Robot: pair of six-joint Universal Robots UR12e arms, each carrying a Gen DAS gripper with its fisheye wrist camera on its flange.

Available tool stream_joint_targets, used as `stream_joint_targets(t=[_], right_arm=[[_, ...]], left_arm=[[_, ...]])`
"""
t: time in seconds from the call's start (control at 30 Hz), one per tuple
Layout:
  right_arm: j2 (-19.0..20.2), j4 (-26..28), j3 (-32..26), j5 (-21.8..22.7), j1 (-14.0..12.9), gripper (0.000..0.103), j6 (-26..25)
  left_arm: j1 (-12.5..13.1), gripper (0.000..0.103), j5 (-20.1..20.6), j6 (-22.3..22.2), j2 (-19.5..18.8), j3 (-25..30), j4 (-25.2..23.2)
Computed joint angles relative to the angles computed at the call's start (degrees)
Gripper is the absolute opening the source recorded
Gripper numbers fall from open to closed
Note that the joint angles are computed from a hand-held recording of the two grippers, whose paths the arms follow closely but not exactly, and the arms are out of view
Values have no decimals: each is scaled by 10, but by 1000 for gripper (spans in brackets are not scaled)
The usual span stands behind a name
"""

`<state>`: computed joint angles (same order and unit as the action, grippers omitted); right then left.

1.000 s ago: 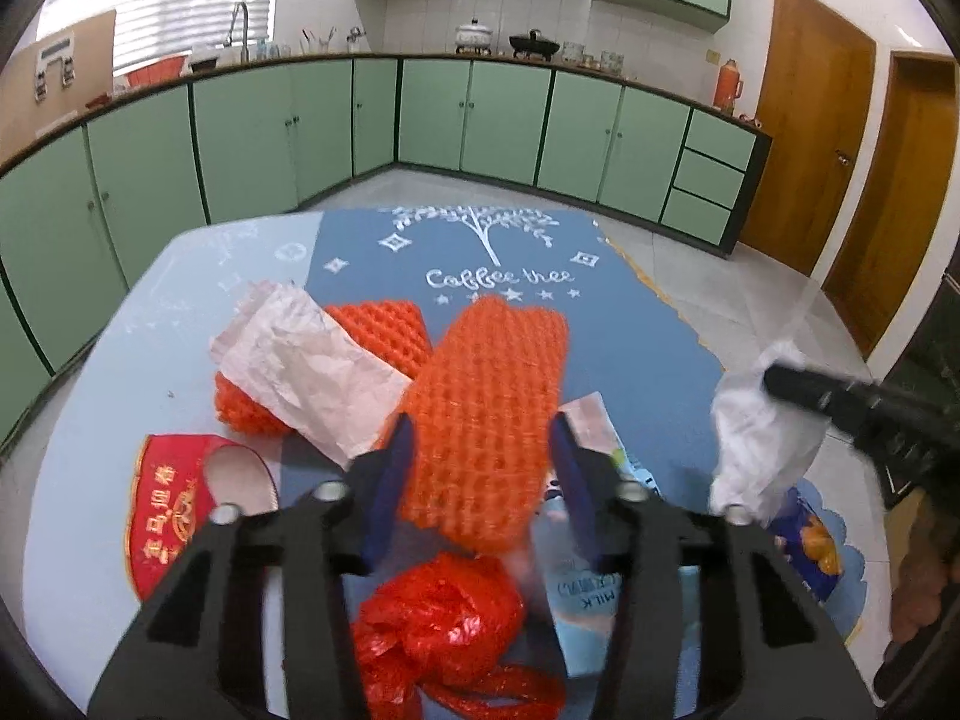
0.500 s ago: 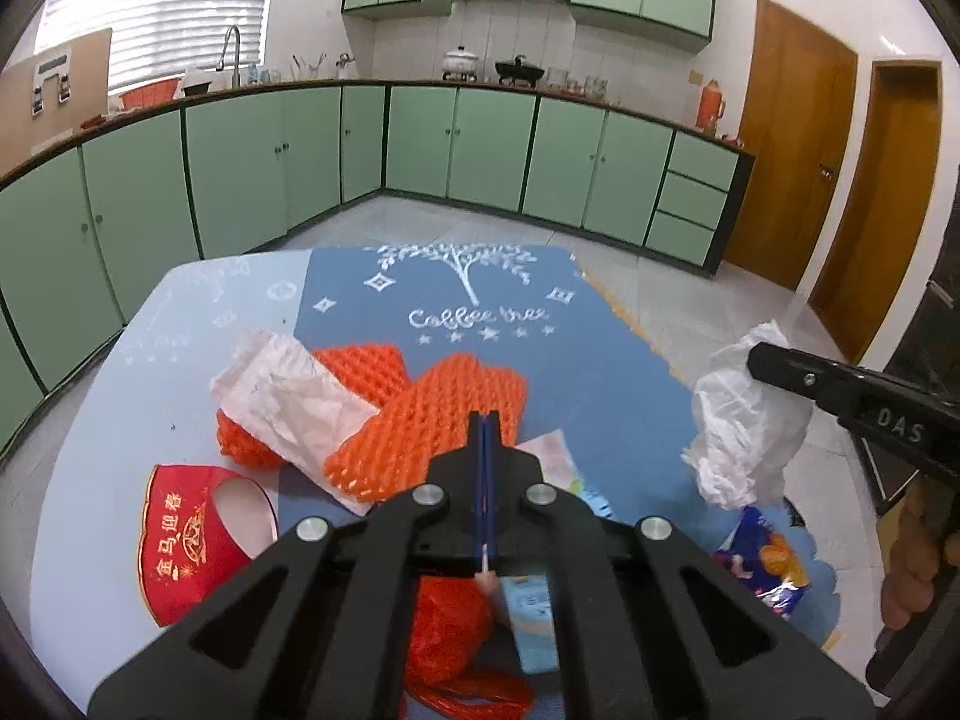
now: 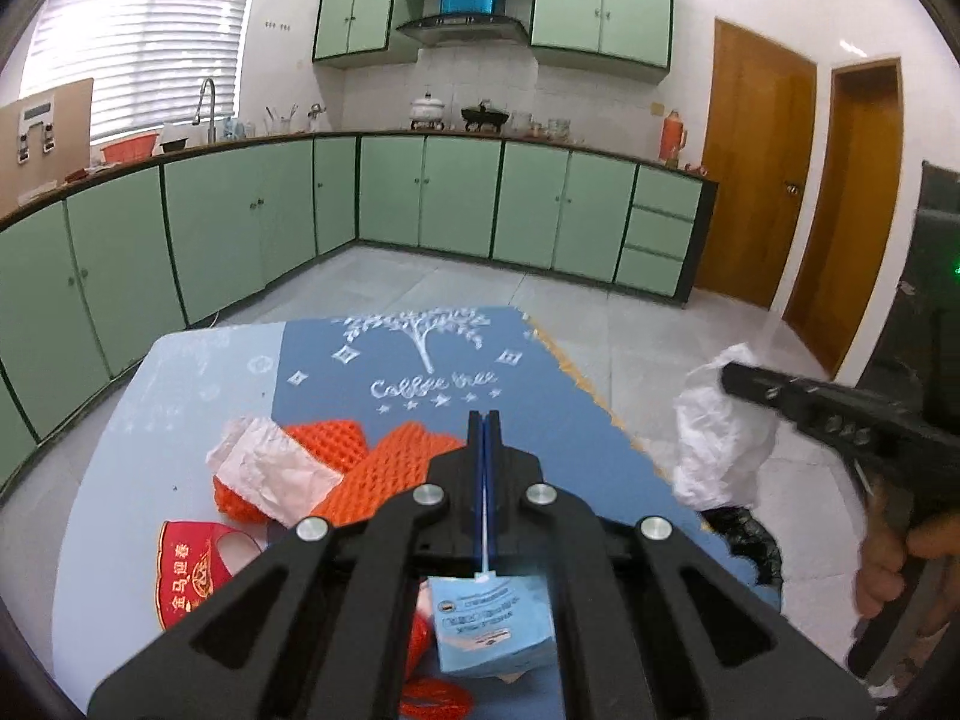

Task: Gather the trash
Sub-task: 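Close the left tool on the orange foam net and lift it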

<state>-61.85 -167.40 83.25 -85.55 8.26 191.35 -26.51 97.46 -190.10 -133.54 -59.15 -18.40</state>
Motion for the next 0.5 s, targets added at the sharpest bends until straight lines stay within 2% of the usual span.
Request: stream_joint_targets(t=[0.07, 0.13, 0.17, 0.37, 0.43, 0.5], right_arm=[[0, 4, 1, 1, 0, 2, -3], [2, 10, 1, 6, 0, 2, -3], [3, 12, 0, 6, 0, 2, -3], [12, 31, -11, 9, 3, 2, -5], [14, 35, -12, 9, 4, 2, -7], [17, 41, -17, 10, 5, 2, -9]], left_arm=[[2, 6, 8, -7, -4, 4, -23], [5, 34, 16, -14, -9, 10, -52], [6, 57, 23, -16, -11, 11, -59], [10, 66, 50, -17, -25, 25, -100], [12, 73, 48, -20, -30, 33, -115], [13, 74, 40, -20, -35, 44, -139]])
